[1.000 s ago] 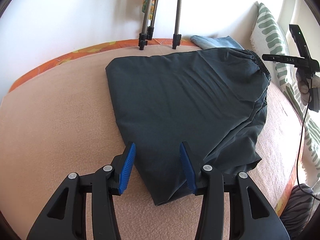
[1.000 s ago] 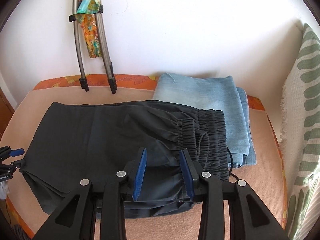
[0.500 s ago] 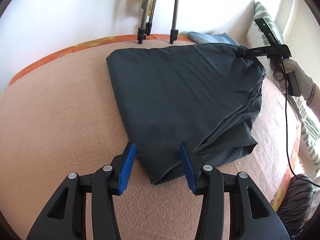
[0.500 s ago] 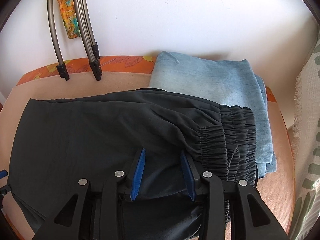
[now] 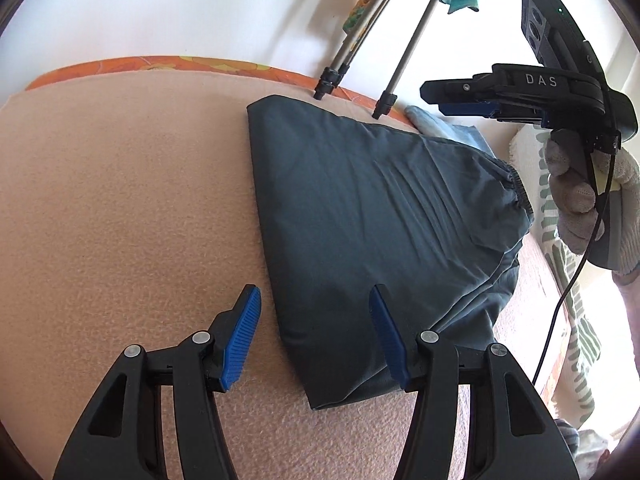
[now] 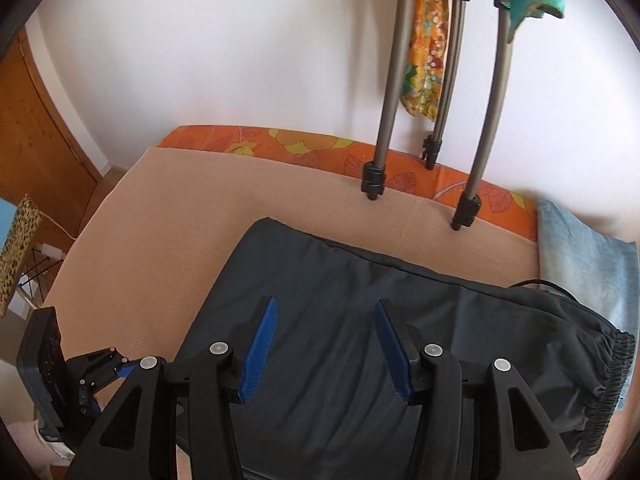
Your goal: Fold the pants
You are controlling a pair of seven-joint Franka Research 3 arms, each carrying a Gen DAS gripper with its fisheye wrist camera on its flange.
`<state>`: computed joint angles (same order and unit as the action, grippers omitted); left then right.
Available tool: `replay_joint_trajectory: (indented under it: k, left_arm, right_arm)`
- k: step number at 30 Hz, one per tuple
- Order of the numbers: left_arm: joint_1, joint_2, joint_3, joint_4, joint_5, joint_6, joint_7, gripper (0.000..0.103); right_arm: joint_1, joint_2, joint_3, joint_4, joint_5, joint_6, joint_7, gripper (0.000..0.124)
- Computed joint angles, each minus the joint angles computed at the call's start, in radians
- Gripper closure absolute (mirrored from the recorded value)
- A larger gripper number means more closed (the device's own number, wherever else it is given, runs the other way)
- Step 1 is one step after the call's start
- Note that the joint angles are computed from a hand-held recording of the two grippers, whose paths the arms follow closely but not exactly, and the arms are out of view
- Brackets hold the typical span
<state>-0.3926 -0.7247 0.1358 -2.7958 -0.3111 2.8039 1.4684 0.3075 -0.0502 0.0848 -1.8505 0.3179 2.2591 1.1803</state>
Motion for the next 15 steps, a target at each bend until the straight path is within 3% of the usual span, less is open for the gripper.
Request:
replay_joint_trajectory:
  k: [6, 15]
  left_arm:
    - [-0.072, -0.004, 0.075, -0.010, -0.085, 0.046, 0.025, 0.047]
    - [-0.112, -0.017, 0.101, -0.021, -0.118, 0.067, 0.066, 0.047]
  right_arm:
    - [0.069, 0.152, 0.043, 0.136, -0.079, -0.055, 0.106, 0.068]
    - [0.193, 0.345, 0.038, 0.329, -0.276, -0.152, 0.291, 0.068]
